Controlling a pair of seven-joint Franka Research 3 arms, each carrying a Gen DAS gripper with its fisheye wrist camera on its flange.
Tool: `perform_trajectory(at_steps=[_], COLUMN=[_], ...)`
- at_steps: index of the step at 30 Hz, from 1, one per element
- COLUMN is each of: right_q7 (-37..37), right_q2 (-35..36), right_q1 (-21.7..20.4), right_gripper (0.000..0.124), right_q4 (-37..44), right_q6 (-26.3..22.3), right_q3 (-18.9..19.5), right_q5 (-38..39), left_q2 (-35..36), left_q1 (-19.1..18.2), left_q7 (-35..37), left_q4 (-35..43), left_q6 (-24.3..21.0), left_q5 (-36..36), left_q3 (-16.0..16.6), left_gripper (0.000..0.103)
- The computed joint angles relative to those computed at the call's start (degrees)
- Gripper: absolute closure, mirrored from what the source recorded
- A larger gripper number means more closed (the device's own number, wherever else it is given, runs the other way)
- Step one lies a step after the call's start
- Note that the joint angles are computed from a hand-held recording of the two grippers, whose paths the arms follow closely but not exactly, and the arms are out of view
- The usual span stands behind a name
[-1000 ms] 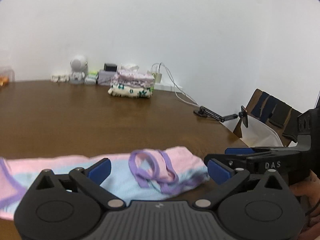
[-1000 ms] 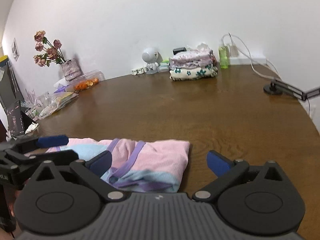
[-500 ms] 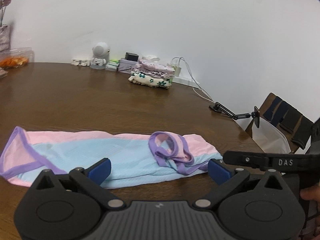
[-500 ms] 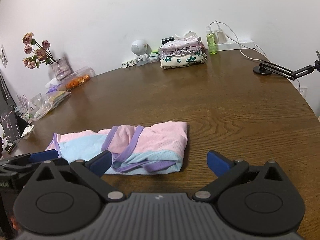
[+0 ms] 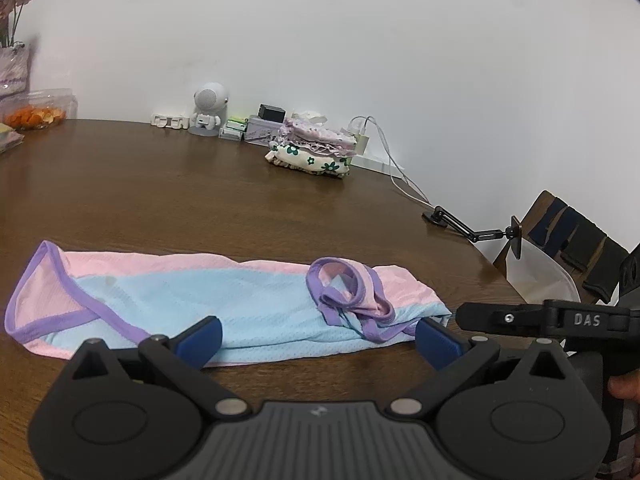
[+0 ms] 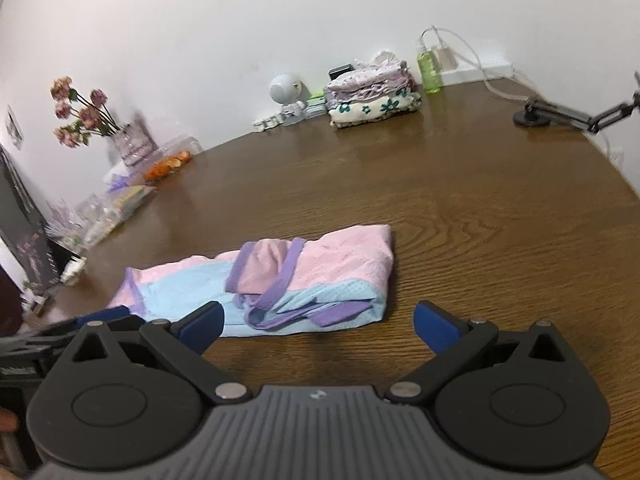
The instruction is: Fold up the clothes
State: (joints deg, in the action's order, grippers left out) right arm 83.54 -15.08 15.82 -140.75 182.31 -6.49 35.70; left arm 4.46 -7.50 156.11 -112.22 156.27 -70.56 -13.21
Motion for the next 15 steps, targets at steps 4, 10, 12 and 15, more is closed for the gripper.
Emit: perform_trajectory(at_steps=[4,10,12,15], right_q7=[-7.5,4.9,4.6,6.4], right_q2=[-0.4,1.0,1.1,1.0], right_q1=[11.0,-4.3,-2.4,-5.0], right_gripper=[0.021,0.021,0.021,0.021], right_q4=[1.0,0.2,-0.2,0.0], right_q6=[0.2,0.9,3.0,1.8], right_q3=[-9.6,4.8,3.3,4.7], right_q5=[10.3,0.4,-0.4,-3.3], left_q2=[0.4,1.6,2.1,2.8], left_q1=[-0.1,-0.1,0.0,0.1], left_q7=[-0.7,-2.5,-3.2,-4.0], left_q4=[0.4,1.5,2.1,3.0], left_q6=[0.1,0.6,1.0,1.5], left_q5=[0.9,3.3,4.3,5.6], left_q3=[-0.2,-0.6,-0.9,-1.4], left_gripper=[0.0,0.0,0.0,0.0])
